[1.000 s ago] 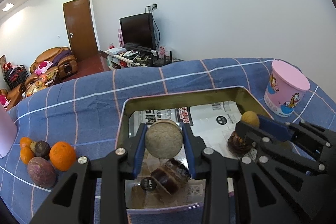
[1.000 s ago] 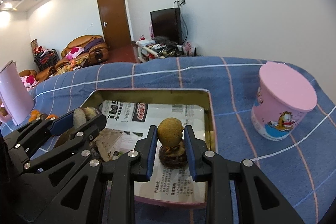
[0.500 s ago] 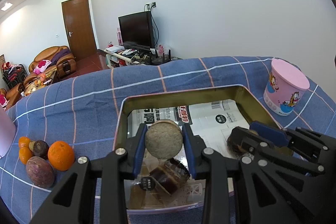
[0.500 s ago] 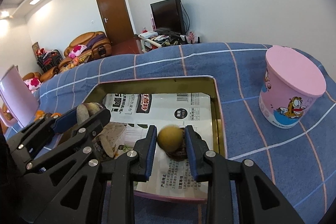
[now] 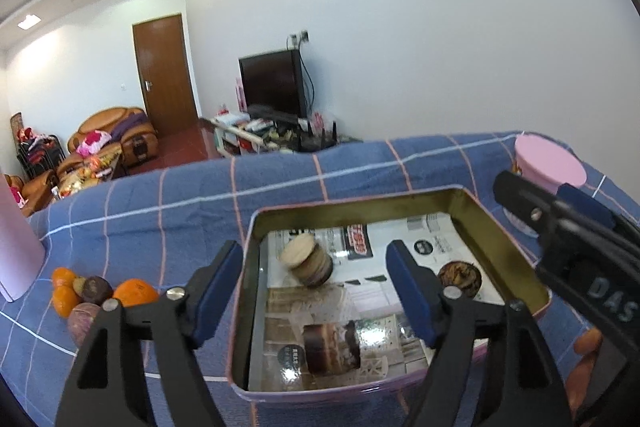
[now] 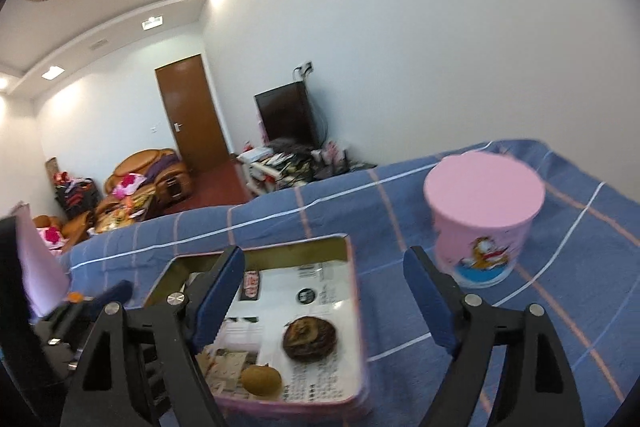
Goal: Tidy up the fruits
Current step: 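Lower both items into the tin and open both tools, then withdraw both open tools from the tin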
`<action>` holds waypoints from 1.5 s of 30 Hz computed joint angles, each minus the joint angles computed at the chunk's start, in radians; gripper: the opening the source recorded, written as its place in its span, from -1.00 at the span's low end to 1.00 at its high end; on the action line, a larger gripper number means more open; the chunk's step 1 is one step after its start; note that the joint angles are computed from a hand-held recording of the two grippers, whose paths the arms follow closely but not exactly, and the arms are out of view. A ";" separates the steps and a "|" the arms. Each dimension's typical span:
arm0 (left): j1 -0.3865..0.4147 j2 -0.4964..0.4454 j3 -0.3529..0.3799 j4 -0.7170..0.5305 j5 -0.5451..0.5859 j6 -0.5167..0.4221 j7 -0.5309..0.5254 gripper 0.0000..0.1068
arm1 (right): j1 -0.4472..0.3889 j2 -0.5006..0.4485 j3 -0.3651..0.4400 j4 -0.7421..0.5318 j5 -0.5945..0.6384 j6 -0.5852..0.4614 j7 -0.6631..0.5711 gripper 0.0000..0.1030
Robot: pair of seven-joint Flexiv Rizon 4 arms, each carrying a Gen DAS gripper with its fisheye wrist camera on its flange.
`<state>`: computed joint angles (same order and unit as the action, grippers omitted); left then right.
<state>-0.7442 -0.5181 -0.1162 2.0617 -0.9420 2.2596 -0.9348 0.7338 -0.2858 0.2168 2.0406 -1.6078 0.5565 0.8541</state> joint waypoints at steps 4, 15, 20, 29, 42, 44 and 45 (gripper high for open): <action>0.013 -0.013 -0.001 0.028 0.070 0.138 -0.092 0.81 | 0.042 -0.002 0.006 -0.005 0.025 -0.124 -0.029 0.61; 0.079 -0.005 -0.038 0.093 0.161 0.275 -0.211 0.92 | 0.105 -0.010 0.020 -0.008 0.013 -0.322 -0.031 0.61; 0.068 0.019 -0.034 0.119 0.111 0.238 -0.172 0.93 | 0.146 -0.028 0.026 -0.024 0.023 -0.417 -0.039 0.61; 0.076 0.061 -0.024 0.200 0.068 0.255 -0.162 0.93 | 0.264 -0.068 0.038 -0.060 0.107 -0.674 0.012 0.69; 0.198 0.133 0.015 0.329 0.190 0.253 -0.267 0.93 | 0.286 -0.072 0.055 -0.088 0.201 -0.650 0.114 0.78; 0.222 0.142 0.024 0.348 0.226 0.261 -0.297 0.93 | 0.296 -0.086 0.050 -0.107 0.203 -0.655 0.089 0.78; 0.233 0.145 0.029 0.354 0.239 0.264 -0.305 0.93 | 0.300 -0.092 0.047 -0.114 0.200 -0.651 0.079 0.78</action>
